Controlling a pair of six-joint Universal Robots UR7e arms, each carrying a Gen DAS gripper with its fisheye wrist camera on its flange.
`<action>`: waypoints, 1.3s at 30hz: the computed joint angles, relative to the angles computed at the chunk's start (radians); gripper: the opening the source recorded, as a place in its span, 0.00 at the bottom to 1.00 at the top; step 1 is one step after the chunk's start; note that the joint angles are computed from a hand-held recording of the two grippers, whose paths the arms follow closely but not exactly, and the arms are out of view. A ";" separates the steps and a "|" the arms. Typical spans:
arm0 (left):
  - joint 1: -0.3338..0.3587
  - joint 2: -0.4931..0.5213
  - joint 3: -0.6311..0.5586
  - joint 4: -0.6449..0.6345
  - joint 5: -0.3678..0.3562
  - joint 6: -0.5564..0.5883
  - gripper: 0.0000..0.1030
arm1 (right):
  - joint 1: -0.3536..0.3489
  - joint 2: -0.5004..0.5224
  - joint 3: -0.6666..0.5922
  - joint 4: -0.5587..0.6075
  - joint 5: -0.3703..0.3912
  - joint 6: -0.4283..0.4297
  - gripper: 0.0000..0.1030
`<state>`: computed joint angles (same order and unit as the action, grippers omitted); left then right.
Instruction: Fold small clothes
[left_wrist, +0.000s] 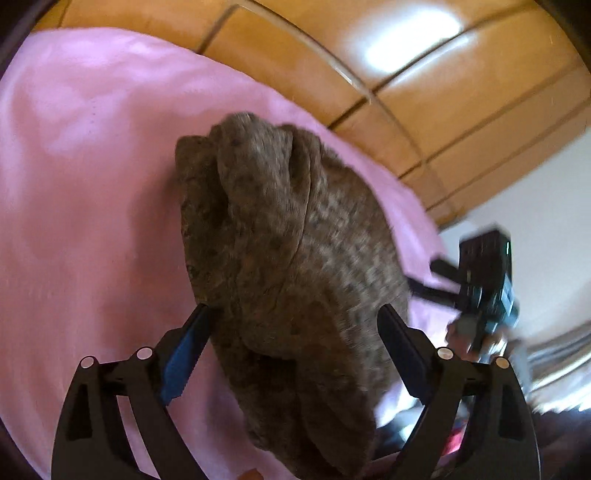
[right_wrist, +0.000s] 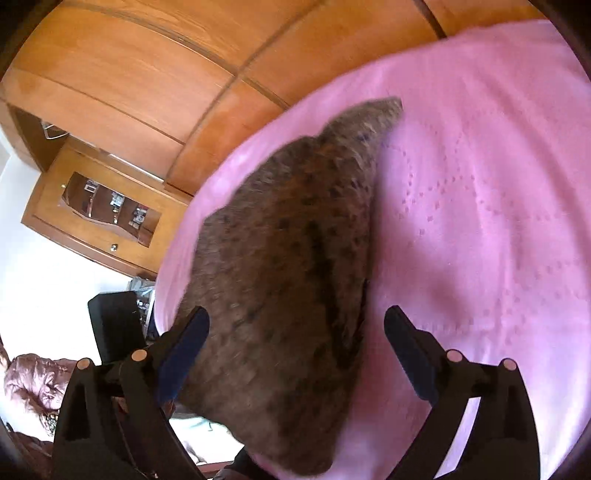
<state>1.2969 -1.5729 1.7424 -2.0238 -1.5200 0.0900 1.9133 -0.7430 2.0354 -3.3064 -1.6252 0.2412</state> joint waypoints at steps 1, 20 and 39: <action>-0.005 0.000 0.005 0.004 0.020 0.018 0.87 | -0.004 0.005 -0.007 0.015 -0.005 -0.004 0.93; 0.029 0.020 0.050 -0.113 -0.082 0.235 0.44 | 0.007 0.044 -0.068 0.051 0.017 -0.136 0.40; -0.228 0.409 -0.156 -0.192 -0.200 0.263 0.40 | -0.135 -0.469 0.234 -0.066 -0.201 -0.325 0.37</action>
